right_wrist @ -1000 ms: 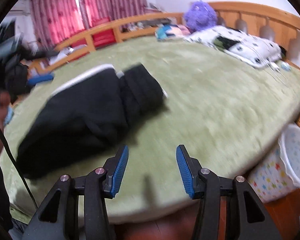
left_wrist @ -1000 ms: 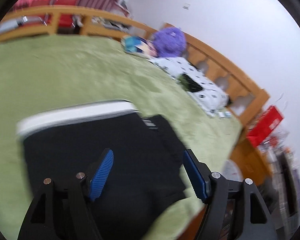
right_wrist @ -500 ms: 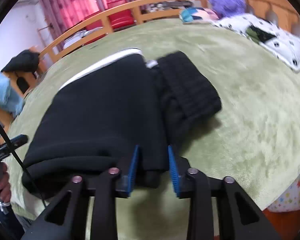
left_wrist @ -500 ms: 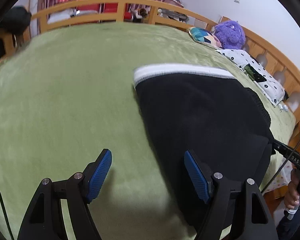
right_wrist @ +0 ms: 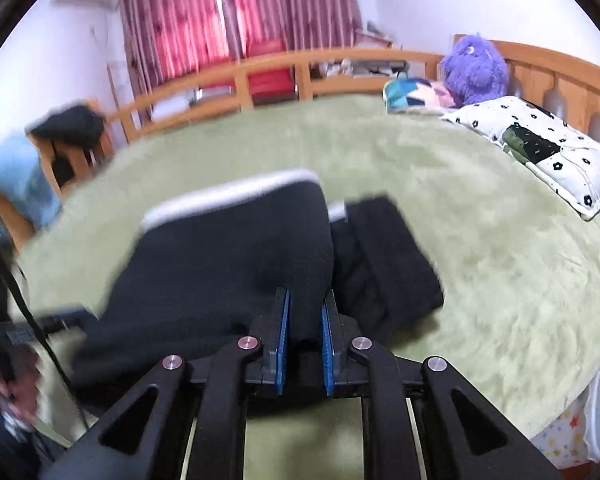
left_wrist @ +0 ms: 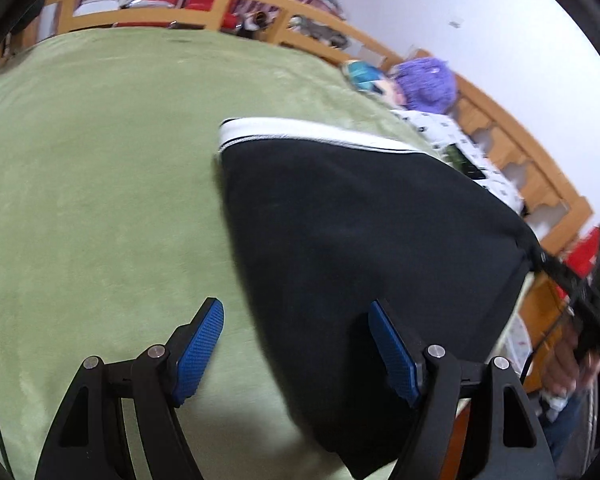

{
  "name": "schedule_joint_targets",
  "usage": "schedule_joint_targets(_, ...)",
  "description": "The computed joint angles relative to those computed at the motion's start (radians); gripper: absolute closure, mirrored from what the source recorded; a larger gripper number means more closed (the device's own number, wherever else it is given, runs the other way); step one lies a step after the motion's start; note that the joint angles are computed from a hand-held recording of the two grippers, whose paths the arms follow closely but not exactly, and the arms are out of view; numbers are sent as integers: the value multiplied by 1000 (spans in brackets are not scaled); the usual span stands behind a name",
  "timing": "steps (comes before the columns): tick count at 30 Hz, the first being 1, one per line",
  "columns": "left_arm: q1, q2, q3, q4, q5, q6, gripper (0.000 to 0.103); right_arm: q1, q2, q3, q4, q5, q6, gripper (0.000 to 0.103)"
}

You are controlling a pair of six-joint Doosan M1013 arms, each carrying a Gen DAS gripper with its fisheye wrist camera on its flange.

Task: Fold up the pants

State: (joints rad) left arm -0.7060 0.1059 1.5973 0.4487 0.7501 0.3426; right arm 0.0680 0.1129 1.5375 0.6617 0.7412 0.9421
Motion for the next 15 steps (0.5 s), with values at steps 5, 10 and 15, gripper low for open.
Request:
schedule_joint_targets(5,-1,-7,-4,-21,-22,14,29,-6,26,-14,-139,-47,121,90)
schedule_joint_targets(10,9,12,-5,-158,-74,112,25,-37,68,2,-145,5,160,82)
schedule_joint_targets(15,3,73,-27,-345,-36,264,22,-16,19,38,-226,-88,163,77)
